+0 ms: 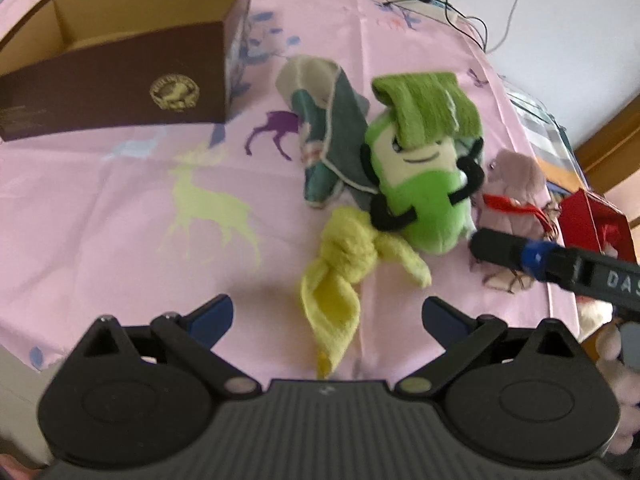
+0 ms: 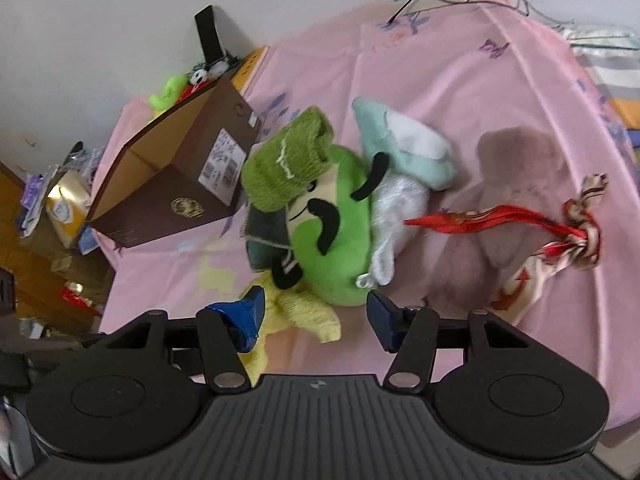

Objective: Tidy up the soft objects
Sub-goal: 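Move the right gripper down to the yellow terry towel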

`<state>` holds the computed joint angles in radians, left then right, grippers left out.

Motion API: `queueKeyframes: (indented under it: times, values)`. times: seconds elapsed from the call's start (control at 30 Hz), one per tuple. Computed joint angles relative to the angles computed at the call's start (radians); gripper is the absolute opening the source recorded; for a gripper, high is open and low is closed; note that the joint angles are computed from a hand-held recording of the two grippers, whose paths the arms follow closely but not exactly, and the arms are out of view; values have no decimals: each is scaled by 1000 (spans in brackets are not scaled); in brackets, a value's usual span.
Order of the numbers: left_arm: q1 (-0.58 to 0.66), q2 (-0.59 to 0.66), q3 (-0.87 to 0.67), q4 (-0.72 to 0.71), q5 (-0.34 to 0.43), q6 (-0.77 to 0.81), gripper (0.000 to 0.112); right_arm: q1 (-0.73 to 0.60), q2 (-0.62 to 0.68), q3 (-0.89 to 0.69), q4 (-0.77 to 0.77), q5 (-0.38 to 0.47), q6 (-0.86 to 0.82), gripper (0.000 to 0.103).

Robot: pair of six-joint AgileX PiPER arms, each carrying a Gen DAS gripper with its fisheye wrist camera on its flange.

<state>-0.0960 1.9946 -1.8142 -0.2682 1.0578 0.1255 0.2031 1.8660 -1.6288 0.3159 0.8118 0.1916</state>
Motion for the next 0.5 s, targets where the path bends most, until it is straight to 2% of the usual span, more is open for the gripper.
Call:
queueKeyframes:
  times: [0.2,0.4,0.5]
  values:
    - [-11,21,24,-9,0,21,102,-13,19,39,140,-47,-103,36]
    - [-40,31,22,25,-64,71,100,-38,33,49,248,-25,-132,33]
    - [-32,63,-19,6,-52,98,99,-56,46,58,305,-9,-153,32]
